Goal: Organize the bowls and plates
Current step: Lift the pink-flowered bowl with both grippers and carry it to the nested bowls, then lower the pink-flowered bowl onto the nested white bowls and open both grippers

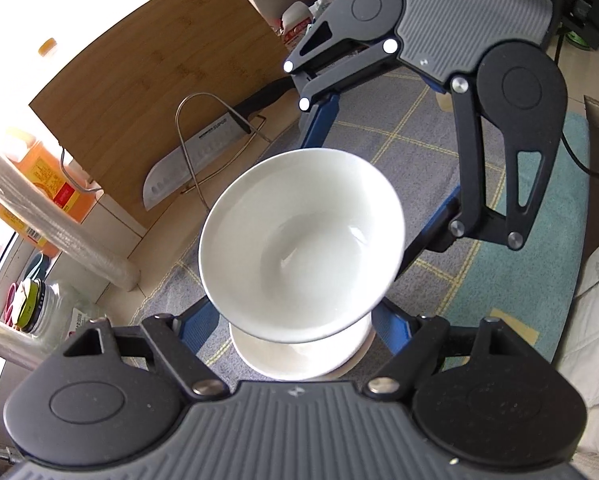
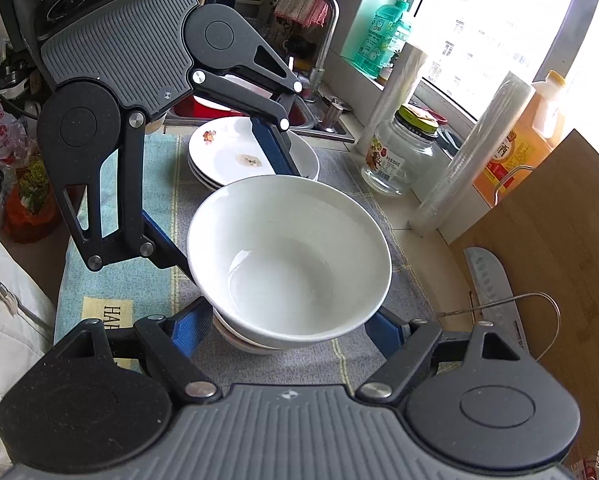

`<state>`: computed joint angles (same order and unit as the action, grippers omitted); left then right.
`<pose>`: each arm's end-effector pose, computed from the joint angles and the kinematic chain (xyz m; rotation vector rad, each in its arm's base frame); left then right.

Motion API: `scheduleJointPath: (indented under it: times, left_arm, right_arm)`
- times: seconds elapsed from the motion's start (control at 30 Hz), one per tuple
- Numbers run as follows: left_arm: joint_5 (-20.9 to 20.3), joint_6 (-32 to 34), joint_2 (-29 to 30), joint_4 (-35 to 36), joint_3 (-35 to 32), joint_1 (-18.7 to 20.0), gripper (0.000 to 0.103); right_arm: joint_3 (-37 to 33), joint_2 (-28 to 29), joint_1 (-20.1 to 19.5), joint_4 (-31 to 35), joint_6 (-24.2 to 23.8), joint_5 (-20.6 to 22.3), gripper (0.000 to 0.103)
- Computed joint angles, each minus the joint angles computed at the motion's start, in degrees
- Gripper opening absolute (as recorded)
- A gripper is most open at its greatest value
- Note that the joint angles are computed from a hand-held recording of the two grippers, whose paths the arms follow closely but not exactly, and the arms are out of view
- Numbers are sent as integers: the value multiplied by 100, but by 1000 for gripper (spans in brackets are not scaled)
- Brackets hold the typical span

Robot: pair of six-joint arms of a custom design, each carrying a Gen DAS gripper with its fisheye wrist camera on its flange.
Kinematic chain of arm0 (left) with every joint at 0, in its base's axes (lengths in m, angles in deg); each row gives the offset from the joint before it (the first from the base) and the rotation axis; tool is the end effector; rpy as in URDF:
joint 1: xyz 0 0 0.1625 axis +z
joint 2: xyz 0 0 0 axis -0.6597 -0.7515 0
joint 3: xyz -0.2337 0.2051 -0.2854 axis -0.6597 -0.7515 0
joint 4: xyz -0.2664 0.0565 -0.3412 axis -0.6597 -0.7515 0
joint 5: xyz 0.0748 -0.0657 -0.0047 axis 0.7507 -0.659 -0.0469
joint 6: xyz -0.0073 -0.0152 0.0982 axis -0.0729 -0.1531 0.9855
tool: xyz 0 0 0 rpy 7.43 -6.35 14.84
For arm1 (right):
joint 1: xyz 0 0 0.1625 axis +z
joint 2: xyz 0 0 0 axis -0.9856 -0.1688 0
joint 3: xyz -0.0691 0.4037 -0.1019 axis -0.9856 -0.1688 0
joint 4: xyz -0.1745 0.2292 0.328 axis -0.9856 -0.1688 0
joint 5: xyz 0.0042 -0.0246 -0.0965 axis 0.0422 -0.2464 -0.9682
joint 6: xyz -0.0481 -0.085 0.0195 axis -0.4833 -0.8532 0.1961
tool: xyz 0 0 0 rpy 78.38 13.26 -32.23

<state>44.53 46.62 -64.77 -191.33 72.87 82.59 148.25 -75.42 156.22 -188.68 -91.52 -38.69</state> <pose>-0.3717 -0.6114 -0.0972 1.1011 1.9444 -0.4546 -0.0433 -0.7189 0.3081 2.2669 -1.9004 0.1207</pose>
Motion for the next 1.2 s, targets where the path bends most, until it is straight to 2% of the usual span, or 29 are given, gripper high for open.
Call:
scheduleJointPath:
  times: [0.33, 1.2]
  left_arm:
    - [-21, -102, -87, 143, 78, 93, 83]
    - [-569, -273, -87, 1037, -361, 447, 83]
  right_arm:
    - [-137, 200, 69, 127, 183, -121, 86]
    - [-642, 605, 101, 716, 868, -450, 87]
